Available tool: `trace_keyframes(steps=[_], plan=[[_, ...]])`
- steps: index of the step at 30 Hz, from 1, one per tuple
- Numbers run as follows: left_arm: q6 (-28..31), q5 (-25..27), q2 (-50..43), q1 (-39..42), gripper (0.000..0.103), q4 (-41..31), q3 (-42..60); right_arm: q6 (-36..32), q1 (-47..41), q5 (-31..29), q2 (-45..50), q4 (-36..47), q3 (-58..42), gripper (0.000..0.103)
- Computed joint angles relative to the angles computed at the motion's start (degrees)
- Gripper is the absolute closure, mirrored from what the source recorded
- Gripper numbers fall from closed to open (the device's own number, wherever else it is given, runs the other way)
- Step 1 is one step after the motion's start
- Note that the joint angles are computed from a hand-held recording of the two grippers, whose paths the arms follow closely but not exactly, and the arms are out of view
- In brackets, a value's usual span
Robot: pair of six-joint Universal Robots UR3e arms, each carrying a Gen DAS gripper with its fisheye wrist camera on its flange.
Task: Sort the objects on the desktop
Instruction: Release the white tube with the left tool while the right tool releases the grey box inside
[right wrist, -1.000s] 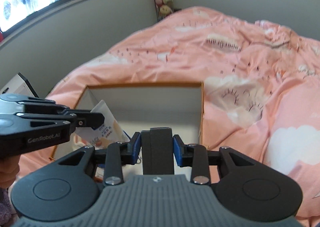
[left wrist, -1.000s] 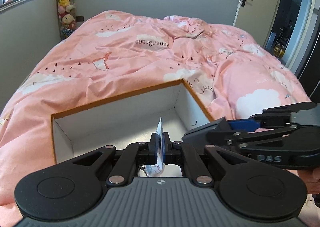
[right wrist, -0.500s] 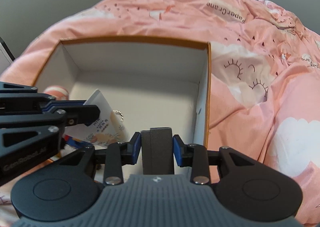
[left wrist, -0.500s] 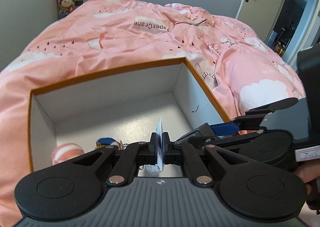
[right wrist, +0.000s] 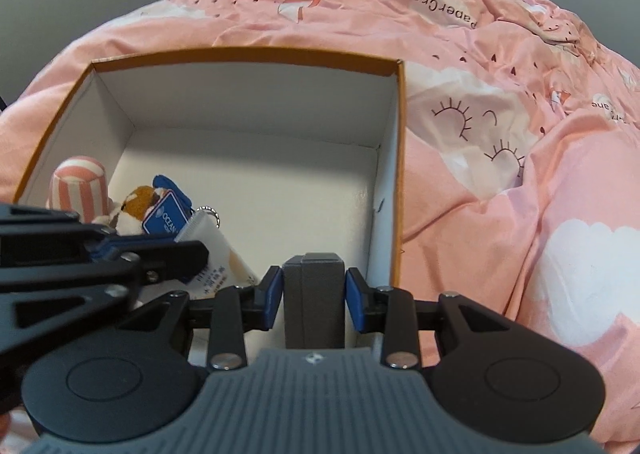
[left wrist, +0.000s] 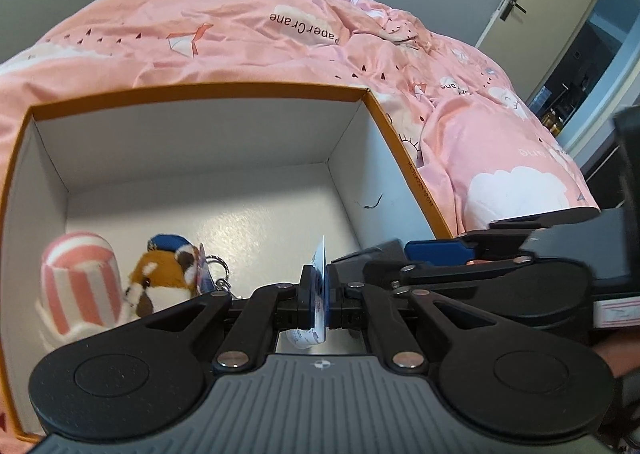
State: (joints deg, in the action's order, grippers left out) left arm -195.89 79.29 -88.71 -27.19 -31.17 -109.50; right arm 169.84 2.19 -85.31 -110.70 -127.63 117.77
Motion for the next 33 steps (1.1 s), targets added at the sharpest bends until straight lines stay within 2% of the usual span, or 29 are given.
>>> trace_keyframes(steps=[8,10,12,15,19,24,29,32,33], plan=[[-4.5,0.4,-2.4,-1.2,0.099,5.2,-0.7,-1.8,-6.5,5.4,-11.1,4.2,2.5,0.064],[-6.1,0.7,-3.3,-1.7,0.099,5.9,0.0,-3.4,-10.4,9.0,-15.1,7.3,3.2,0.064],[-7.3,-0.2,-4.0,-1.7,0.098,6.0,0.6,-3.3,-11.7,9.0,-18.2,7.7,4.4,0.06],[-8.3,-2.2,-4.3,-1.8,0.098,6.0,0.9,-3.7,-12.9,7.9,-21.5,7.3,5.9,0.06],[-9.6,-5.1,-4.8,-1.8,0.096,5.9,0.8,-6.0,-19.0,12.0,-26.3,12.1,6.9,0.06],[-9.7,-3.8,-5.7,-3.7,0.095,5.1,2.2,-7.6,-23.1,14.8,-30.4,16.4,9.1,0.061],[-10.9,-10.1,-4.8,-0.5,0.091,5.2,0.6,-10.7,-29.0,18.6,-35.5,22.7,10.2,0.061],[-11.0,-11.6,-4.2,0.6,0.09,4.5,0.0,-14.4,-33.8,21.4,-39.1,28.5,10.0,0.06],[-10.9,-12.0,-3.9,0.8,0.086,4.3,-0.1,-15.8,-35.6,22.4,-40.4,30.9,9.8,0.06]])
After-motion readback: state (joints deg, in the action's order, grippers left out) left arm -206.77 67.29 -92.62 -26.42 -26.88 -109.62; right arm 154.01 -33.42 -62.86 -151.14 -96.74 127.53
